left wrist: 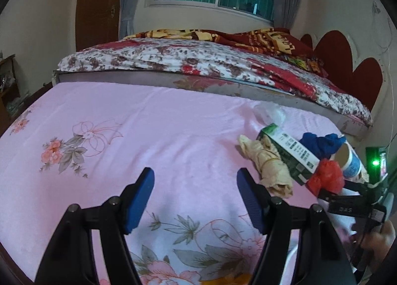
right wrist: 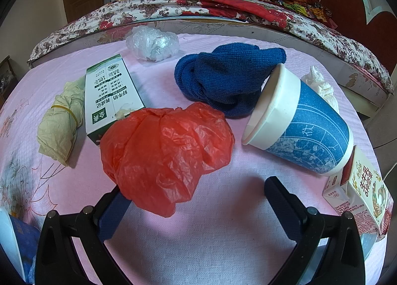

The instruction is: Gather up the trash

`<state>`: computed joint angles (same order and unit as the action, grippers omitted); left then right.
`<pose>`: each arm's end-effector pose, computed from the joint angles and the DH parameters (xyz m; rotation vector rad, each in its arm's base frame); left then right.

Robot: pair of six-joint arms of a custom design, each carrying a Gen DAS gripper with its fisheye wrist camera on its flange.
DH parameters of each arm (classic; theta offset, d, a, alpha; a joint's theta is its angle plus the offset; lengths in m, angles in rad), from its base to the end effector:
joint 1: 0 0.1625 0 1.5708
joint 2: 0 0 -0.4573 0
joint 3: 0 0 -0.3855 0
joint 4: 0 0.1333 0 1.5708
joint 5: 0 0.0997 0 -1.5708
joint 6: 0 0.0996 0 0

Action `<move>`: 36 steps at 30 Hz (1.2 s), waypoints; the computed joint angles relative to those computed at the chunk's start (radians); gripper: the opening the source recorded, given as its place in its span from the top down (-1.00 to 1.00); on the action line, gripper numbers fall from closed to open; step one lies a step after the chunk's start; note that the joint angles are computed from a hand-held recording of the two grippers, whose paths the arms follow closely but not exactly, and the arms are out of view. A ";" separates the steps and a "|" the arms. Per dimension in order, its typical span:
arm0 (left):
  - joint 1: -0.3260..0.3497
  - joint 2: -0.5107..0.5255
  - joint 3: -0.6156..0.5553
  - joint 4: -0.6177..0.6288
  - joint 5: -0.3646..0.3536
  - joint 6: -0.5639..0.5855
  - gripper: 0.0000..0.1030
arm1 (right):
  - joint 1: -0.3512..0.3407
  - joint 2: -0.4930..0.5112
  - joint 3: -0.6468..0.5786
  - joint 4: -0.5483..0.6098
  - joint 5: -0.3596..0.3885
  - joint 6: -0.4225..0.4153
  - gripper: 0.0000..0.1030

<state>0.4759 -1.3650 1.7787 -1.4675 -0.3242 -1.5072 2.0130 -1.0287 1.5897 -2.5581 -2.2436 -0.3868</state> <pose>-0.3556 -0.4395 0.3783 -0.0379 2.0690 -1.2654 0.3577 -0.5889 0.3194 0.8098 -2.2969 0.5489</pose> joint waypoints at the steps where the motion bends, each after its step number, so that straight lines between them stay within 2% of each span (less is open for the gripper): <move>1: -0.002 0.000 -0.001 0.011 0.004 -0.008 -0.39 | 0.001 0.002 0.000 -0.003 -0.003 0.003 -1.00; 4: -0.006 0.005 -0.001 0.027 -0.001 -0.007 -0.40 | 0.004 0.003 -0.018 0.045 -0.009 0.028 -1.00; 6: -0.020 0.005 0.004 0.026 -0.007 0.006 -0.40 | 0.021 -0.023 -0.001 0.027 0.001 0.049 -1.00; 9: -0.053 0.017 -0.008 0.089 -0.005 -0.033 -0.46 | 0.073 -0.088 0.025 -0.008 0.032 0.025 -1.00; 11: -0.083 0.012 0.012 0.028 -0.023 0.002 -0.60 | 0.106 -0.138 0.034 -0.002 0.068 0.003 -1.00; 13: -0.120 0.024 0.008 0.061 -0.037 -0.032 -0.69 | 0.131 -0.176 0.041 0.010 0.056 0.002 -1.00; 16: -0.171 0.036 0.015 0.087 -0.060 -0.084 -0.71 | 0.147 -0.279 0.116 -0.049 0.076 -0.020 -1.00; 18: -0.196 0.049 0.025 0.089 -0.082 -0.113 -0.72 | 0.149 -0.335 0.172 -0.073 0.056 -0.026 -1.00; 20: -0.206 0.063 0.045 0.042 -0.109 -0.105 -0.72 | 0.138 -0.401 0.239 -0.084 0.035 -0.020 -1.00; 23: -0.213 0.089 0.064 0.011 -0.140 -0.119 -0.72 | 0.102 -0.470 0.290 -0.017 0.011 0.047 -1.00; 26: -0.216 0.113 0.083 -0.027 -0.155 -0.120 -0.72 | 0.062 -0.521 0.329 0.023 0.020 0.093 -1.00; 32: -0.150 0.158 0.077 -0.077 -0.158 -0.057 -0.69 | 0.016 -0.522 0.339 0.015 0.028 0.084 -1.00; 36: -0.117 0.162 0.097 -0.179 -0.148 0.025 -0.49 | -0.008 -0.478 0.322 -0.009 0.036 0.079 -1.00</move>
